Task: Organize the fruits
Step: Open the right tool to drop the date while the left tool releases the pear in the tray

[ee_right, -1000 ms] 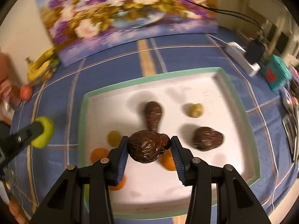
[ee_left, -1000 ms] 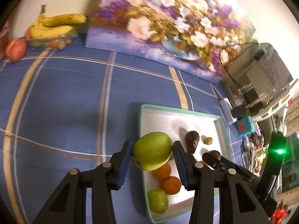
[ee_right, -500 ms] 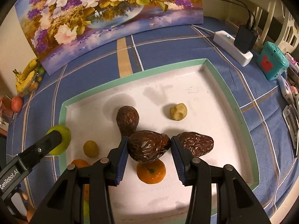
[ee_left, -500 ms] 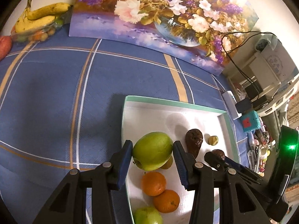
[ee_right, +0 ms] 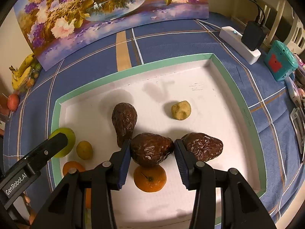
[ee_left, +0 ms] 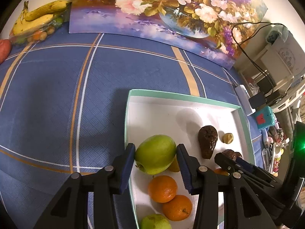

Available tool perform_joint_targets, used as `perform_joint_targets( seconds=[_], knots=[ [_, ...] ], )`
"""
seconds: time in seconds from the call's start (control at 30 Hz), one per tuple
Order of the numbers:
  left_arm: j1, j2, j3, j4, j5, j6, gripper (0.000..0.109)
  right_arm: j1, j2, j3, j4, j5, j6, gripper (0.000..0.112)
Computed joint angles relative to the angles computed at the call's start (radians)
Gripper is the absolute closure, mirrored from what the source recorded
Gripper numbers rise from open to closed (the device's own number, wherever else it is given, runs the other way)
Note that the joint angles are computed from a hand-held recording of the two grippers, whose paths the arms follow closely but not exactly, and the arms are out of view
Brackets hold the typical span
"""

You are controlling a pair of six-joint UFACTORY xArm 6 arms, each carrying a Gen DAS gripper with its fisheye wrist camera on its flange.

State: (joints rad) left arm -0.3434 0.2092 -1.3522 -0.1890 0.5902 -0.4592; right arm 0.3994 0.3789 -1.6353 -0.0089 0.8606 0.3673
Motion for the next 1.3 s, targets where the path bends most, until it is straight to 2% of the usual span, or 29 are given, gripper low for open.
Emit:
perform_joint_targets(
  seconds=[0.67,0.8,0.9,1.03,1.13,1.23,1.3],
  knots=[
    [0.002,0.002,-0.019,-0.021,0.041,0.015,0.058,0.009,0.015,-0.02,-0.02,0.035,0.012,0.065],
    [0.001,-0.009,-0.023,0.007,0.056,-0.003,0.057,0.013,0.01,-0.018,-0.035,0.035,0.02,0.065],
    [0.002,-0.033,-0.016,0.05,0.054,-0.038,0.057,0.017,0.0,-0.014,-0.056,0.029,0.033,0.065],
    [0.01,-0.089,0.021,0.207,0.062,-0.187,0.057,0.022,-0.031,0.013,-0.078,0.008,0.049,0.064],
    [0.025,-0.13,0.053,0.32,0.1,-0.291,0.049,0.029,-0.055,0.035,-0.091,-0.012,0.065,0.065],
    [0.048,-0.166,0.079,0.383,0.15,-0.356,0.049,0.04,-0.078,0.067,-0.09,-0.047,0.071,0.064],
    [0.058,-0.186,0.093,0.416,0.181,-0.39,0.048,0.049,-0.085,0.082,-0.074,-0.062,0.058,0.053]
  ],
)
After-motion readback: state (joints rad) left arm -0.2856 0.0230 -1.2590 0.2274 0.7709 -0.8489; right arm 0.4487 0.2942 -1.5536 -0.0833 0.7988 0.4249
